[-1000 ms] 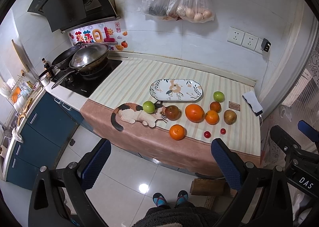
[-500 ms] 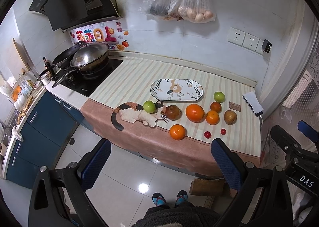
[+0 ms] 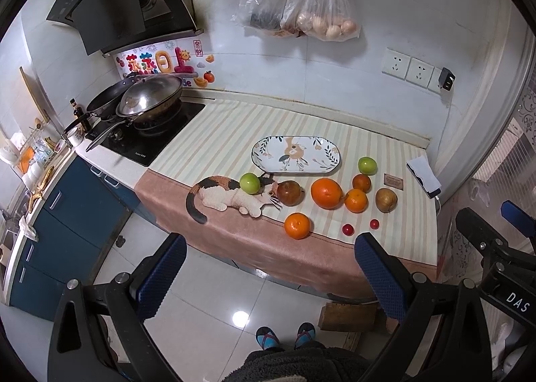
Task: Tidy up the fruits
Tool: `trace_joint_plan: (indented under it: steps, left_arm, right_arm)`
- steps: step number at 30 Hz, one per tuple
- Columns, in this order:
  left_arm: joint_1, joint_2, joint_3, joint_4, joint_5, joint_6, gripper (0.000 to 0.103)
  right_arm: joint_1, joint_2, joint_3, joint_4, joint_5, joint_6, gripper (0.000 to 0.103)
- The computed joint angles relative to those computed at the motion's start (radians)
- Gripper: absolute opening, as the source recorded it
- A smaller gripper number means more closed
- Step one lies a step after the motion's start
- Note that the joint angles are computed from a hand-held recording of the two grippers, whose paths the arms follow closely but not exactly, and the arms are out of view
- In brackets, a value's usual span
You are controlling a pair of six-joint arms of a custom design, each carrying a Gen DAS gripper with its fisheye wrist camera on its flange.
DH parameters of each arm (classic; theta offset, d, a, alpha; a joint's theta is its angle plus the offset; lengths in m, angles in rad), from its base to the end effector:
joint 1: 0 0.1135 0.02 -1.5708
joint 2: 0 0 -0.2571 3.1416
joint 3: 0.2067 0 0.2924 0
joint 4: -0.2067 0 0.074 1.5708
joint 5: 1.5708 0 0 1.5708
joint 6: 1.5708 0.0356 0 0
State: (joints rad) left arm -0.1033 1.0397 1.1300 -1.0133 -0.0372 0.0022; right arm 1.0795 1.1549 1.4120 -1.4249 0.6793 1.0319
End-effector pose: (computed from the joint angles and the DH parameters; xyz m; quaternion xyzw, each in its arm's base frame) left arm 0.2344 -0.0230 0.3334 0.0441 0.9468 0.0015 0.3187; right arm 0.1223 0.1812 0.3859 0.0447 0.9251 0.0034 0.3770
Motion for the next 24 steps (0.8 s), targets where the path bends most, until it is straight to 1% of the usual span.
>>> trace_joint_plan:
  steps: [7,17,19,21,24]
  left_arm:
    - [0.008,0.023,0.023,0.001,0.005,0.010,0.103]
    - [0.006,0.009,0.006,0.006,0.005,0.007,0.103]
    - [-0.022,0.052,0.061,-0.009,-0.008,-0.016,0.103]
    - [-0.004,0.093,0.081,0.015,0.005,-0.007,0.103]
    - [0.014,0.176,0.111,0.075,-0.004,0.008,0.103]
  right_arm:
    - [-0.009,0.000,0.004,0.006,-0.002,-0.009,0.103]
    - [-0.018,0.016,0.008,0.030,0.001,-0.014,0.103]
    - [-0.026,0.023,0.003,0.037,0.002,-0.003,0.103]
    - [-0.052,0.019,-0.011,0.060,-0.013,-0.001,0.103]
    - [-0.106,-0.001,-0.058,0.105,-0.030,0.002,0.103]
